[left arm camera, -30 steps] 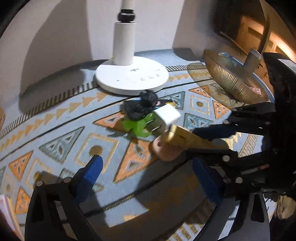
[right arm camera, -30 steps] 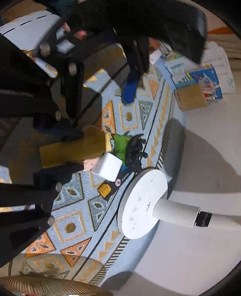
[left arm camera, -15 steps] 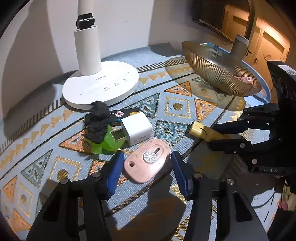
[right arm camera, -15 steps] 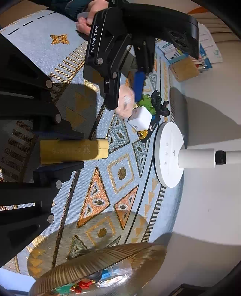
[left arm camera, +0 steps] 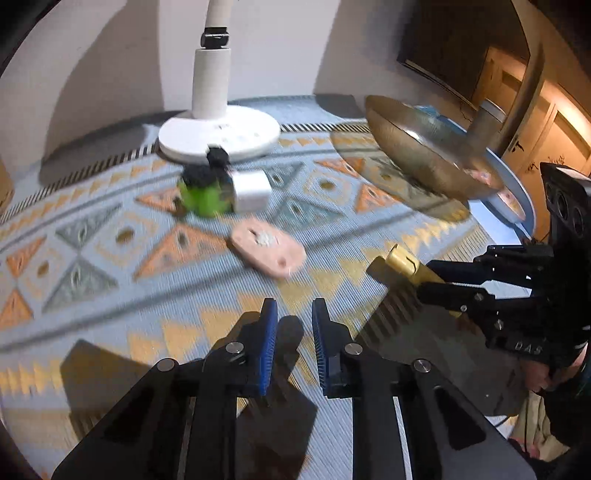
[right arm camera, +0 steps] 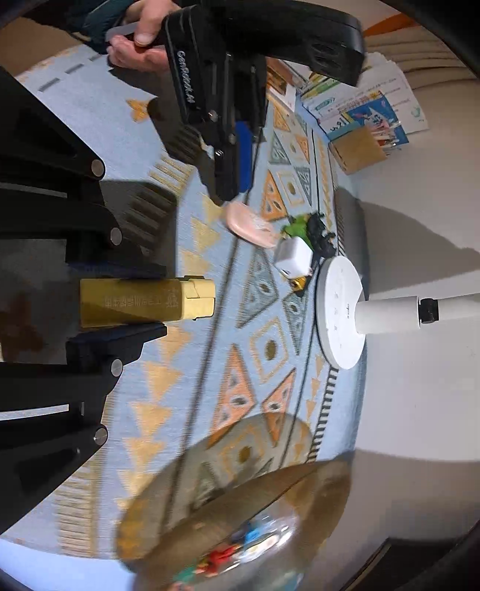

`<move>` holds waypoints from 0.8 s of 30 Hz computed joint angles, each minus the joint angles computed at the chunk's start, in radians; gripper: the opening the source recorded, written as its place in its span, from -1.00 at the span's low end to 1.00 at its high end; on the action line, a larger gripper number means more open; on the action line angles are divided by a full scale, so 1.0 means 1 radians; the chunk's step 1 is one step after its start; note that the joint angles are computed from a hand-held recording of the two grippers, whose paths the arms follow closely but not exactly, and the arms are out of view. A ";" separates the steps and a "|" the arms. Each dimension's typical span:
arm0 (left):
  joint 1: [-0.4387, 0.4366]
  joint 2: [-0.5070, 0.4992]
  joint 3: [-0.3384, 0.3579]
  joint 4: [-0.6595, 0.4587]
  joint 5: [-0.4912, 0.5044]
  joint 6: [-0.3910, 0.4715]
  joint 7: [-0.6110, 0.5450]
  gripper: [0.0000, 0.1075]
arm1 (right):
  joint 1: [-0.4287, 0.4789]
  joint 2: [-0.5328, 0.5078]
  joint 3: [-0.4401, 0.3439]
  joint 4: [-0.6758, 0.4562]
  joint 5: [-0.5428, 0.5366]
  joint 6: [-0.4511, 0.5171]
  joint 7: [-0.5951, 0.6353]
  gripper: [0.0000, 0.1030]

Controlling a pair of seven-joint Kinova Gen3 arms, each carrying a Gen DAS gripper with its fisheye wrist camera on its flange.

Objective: Organize rigid objects
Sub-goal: 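Grasp the pink tag with the left tool while the right tool holds the yellow tube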

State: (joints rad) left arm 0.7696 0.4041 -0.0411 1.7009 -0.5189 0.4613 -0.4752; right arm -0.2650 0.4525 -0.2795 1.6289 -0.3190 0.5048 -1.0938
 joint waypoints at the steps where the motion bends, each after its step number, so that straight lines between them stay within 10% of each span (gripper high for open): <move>1: 0.006 -0.002 0.005 -0.001 -0.001 0.011 0.006 -0.70 | 0.016 -0.015 -0.011 0.028 -0.014 -0.006 0.008 -0.55; 3: 0.040 0.010 -0.012 -0.032 -0.019 0.075 0.044 -0.68 | 0.032 -0.038 -0.018 0.067 -0.035 -0.012 0.015 -0.55; 7: -0.007 0.034 -0.003 -0.089 0.009 0.099 0.076 0.47 | 0.055 -0.055 -0.019 0.108 -0.072 -0.023 0.027 -0.55; 8: 0.014 0.041 -0.031 -0.094 -0.013 0.098 0.110 0.51 | 0.045 -0.051 -0.008 0.104 -0.067 -0.026 0.016 -0.55; 17: -0.022 0.175 -0.042 -0.272 0.004 0.155 0.078 0.29 | 0.092 -0.024 -0.027 0.077 -0.100 -0.017 0.052 -0.55; 20: 0.008 0.198 -0.053 -0.308 -0.017 0.195 0.061 -0.46 | 0.096 -0.022 -0.030 0.078 -0.107 -0.022 0.072 -0.55; 24: 0.028 0.157 -0.043 -0.236 -0.031 0.135 0.062 -0.45 | 0.079 -0.032 -0.020 0.095 -0.091 -0.046 0.070 -0.54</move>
